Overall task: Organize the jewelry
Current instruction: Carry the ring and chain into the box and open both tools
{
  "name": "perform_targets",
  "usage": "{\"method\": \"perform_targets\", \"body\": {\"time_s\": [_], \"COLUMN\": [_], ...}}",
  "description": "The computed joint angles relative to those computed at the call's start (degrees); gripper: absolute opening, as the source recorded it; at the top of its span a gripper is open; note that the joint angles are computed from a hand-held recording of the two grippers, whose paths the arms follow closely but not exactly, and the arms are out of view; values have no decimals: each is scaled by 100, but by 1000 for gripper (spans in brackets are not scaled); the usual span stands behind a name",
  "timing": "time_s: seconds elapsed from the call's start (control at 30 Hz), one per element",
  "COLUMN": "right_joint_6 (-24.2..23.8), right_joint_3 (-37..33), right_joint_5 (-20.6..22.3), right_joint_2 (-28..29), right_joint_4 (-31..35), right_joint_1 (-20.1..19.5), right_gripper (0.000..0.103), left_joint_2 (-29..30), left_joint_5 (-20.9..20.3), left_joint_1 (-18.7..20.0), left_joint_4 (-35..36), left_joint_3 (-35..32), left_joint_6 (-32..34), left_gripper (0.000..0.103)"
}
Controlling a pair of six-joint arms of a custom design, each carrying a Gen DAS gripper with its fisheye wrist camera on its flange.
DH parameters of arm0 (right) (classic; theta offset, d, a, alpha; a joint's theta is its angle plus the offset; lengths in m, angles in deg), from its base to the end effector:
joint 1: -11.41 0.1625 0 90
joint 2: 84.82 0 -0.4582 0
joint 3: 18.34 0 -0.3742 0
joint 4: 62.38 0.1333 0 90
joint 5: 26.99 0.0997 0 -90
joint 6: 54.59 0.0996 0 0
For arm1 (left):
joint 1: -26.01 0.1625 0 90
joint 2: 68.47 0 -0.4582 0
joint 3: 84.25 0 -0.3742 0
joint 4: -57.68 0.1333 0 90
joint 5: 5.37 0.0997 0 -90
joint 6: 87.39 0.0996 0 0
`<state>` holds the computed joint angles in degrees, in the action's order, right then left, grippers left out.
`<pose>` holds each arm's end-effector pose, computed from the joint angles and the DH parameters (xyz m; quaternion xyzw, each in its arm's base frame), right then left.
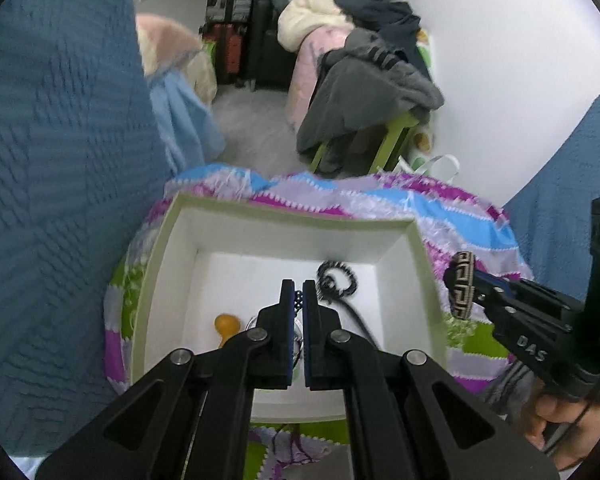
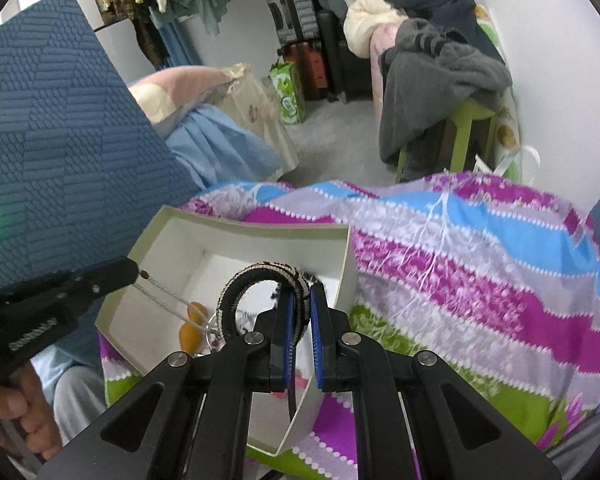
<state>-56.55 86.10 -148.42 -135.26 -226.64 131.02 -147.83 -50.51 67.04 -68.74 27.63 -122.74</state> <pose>0.3844 -0.5116 0.1678 0.2119 -0.9248 0.2281 0.2184 -0.2469 -0.4847 0.3480 0.0967 0.9188 -0.2793 0.2616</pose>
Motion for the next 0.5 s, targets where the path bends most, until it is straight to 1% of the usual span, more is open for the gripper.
{"method": "perform_targets", "body": {"time_s": [0.13, 0.2, 0.23, 0.3, 0.37, 0.4, 0.43, 0.47, 0.5], "right_joint_6": [27, 119, 144, 129, 68, 43, 7, -39, -52], "right_joint_3": [33, 30, 21, 6, -14, -17, -14, -15, -32], "right_joint_5": [12, 59, 71, 140, 151, 142, 159, 167, 154], "right_joint_2": [84, 76, 74, 56, 30, 10, -11, -48, -58], "right_joint_4": [175, 302, 346, 391, 408, 396, 375, 349, 356], "right_joint_1": [-16, -38, -38, -31, 2, 31, 46, 79, 102], "right_gripper": [7, 7, 9, 15, 31, 32, 32, 32, 32], "left_joint_2": [-39, -61, -81, -105, -103, -106, -129, -144, -167], "left_joint_5": [-157, -157, -191, -143, -75, -98, -119, -73, 29], "left_joint_1": [132, 138, 142, 100, 68, 69, 53, 19, -31], "left_joint_4": [26, 53, 33, 121, 294, 370, 456, 526, 559], "left_joint_3": [86, 104, 114, 100, 56, 24, 0, -21, -21], "left_joint_6": [-73, -107, -103, -145, -219, -245, -303, -382, -425], "left_gripper": [3, 3, 3, 3, 4, 12, 30, 40, 57]}}
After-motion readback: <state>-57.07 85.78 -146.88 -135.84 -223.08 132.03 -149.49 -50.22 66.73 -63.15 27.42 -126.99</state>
